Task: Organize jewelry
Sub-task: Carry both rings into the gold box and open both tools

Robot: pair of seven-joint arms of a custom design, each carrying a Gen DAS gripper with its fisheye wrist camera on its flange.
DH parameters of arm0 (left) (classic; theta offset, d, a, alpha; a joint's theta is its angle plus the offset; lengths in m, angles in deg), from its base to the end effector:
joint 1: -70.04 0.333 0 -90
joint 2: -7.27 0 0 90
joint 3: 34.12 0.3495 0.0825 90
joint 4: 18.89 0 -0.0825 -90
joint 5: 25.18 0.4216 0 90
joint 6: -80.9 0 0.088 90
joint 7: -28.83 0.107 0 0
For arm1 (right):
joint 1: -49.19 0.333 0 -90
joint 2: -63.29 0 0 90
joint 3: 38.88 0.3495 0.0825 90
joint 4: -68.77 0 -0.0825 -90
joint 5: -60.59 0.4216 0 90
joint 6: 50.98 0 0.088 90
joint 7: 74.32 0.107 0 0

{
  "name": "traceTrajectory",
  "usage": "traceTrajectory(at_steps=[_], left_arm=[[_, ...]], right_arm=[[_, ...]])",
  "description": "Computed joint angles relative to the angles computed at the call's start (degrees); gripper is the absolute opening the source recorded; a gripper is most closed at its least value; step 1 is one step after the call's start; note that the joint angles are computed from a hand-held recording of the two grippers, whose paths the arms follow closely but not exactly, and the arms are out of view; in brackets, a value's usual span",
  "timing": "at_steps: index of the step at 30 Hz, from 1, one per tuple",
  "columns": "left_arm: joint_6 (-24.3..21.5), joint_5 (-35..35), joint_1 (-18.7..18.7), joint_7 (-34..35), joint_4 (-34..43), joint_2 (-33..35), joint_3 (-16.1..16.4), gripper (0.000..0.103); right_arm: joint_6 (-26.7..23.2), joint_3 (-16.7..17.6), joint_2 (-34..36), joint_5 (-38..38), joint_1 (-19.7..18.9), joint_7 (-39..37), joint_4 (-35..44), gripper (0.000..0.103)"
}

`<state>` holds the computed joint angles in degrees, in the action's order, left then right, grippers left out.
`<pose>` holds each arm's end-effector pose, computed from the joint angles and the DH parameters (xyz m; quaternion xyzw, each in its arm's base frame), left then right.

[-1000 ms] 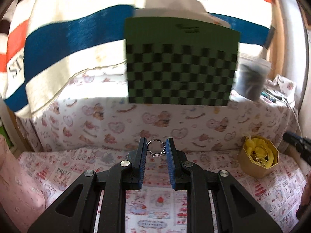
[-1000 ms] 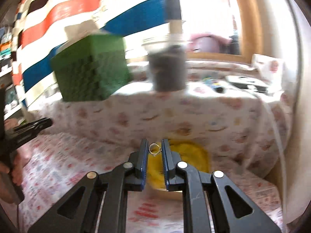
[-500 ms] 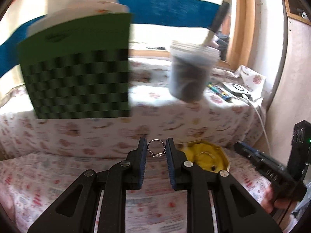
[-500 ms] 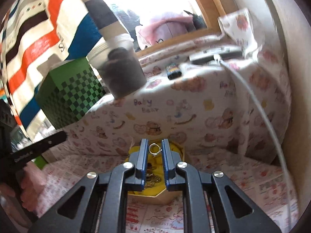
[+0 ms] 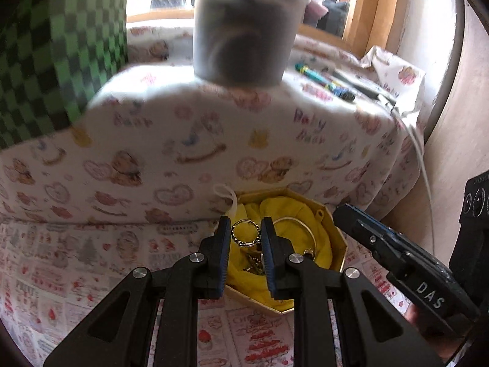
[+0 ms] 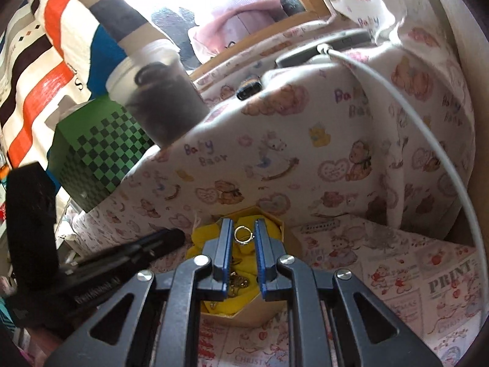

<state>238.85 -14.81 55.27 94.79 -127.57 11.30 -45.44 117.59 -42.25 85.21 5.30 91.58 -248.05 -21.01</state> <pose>0.5956 -0.2958 0.5767 -0.5943 0.7043 -0.3415 0.1849 0.5490 0.5236 0.5356 -0.5660 0.6412 -0.1204 0.5040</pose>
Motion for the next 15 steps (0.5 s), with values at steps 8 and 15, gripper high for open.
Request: traceTrajectory(at_steps=[8, 15], left_arm=[[2.6, 4.2, -0.6, -0.3, -0.6, 0.2, 0.3, 0.019], [6.2, 11.1, -0.1, -5.4, -3.2, -2.9, 0.6, 0.029]], right_arm=[[2.1, -1.0, 0.3, 0.9, 0.2, 1.2, -0.2, 0.018], [2.3, -5.1, -2.2, -11.0, 3.2, 14.9, -1.6, 0.04]])
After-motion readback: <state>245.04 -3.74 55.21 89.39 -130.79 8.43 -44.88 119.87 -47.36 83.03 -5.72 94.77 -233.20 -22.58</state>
